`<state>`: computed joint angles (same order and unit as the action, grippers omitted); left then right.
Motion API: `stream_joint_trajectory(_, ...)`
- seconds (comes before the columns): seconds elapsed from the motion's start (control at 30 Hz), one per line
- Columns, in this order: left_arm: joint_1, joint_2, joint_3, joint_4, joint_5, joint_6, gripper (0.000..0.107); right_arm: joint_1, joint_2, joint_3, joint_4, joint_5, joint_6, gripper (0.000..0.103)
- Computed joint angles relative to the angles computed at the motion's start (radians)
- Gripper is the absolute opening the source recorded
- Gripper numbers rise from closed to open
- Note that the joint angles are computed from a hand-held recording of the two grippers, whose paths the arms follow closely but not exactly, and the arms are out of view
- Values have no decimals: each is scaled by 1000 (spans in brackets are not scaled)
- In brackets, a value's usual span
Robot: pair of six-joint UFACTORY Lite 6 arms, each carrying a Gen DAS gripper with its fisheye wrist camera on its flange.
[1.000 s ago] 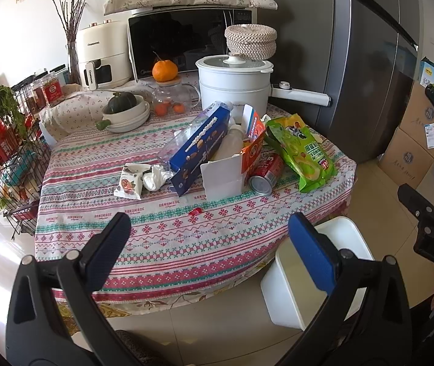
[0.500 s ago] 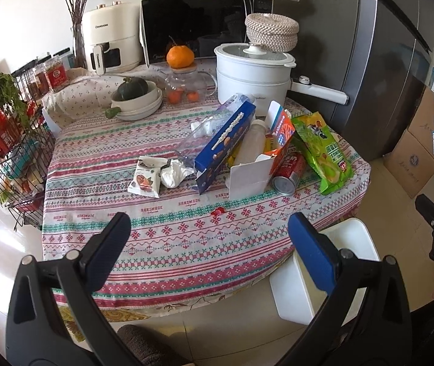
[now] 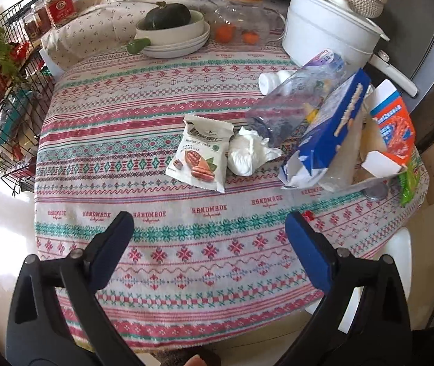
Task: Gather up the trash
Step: 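Grasp the white snack packet with the left tool while the right tool reaches toward the orange carton, then grasp the orange carton with brown paper with the right tool while the left tool lifts the packet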
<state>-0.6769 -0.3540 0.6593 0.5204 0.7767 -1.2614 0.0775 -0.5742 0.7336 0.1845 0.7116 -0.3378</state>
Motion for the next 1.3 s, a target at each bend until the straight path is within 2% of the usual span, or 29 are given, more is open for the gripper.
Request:
stream_joint_trajectory(0.1, 112, 115, -16, 50, -133, 43, 99, 12, 84, 24, 25, -28, 9, 103)
stream_joint_trajectory(0.37, 268, 309, 25, 134, -365, 163, 93, 25, 229, 100, 50, -90, 48, 103)
stream_joint_trajectory(0.43, 300, 368, 38, 115, -400, 202, 84, 24, 258, 111, 83, -89, 28, 103)
stream_joint_trajectory(0.5, 324, 403, 35, 94, -432, 245, 70, 31, 287, 122, 96, -94, 19, 103)
stream_joint_trajectory(0.57, 306, 410, 26, 173, -435, 181, 70, 41, 307, 131, 91, -104, 29, 103)
stream_joint_trajectory(0.63, 284, 391, 15, 221, -427, 143, 65, 35, 329, 143, 106, -111, 20, 103)
stream_joint_trajectory(0.77, 227, 339, -3, 276, -389, 76, 44, -15, 372, 171, 176, -112, -29, 103)
stream_joint_trajectory(0.8, 219, 322, -8, 272, -393, 83, 32, -23, 378, 176, 189, -111, -36, 103)
stream_joint_trajectory(0.87, 200, 300, -5, 250, -371, 94, 26, -45, 394, 189, 225, -104, -51, 103)
stream_joint_trajectory(0.9, 189, 288, -6, 239, -359, 99, 15, -51, 400, 194, 240, -102, -55, 103)
stream_joint_trajectory(1.1, 133, 176, -42, 150, -248, 149, 7, -37, 398, 200, 278, -103, -53, 103)
stream_joint_trajectory(1.3, 118, -11, -109, 33, -168, 201, 6, 19, 410, 216, 304, -121, -52, 102)
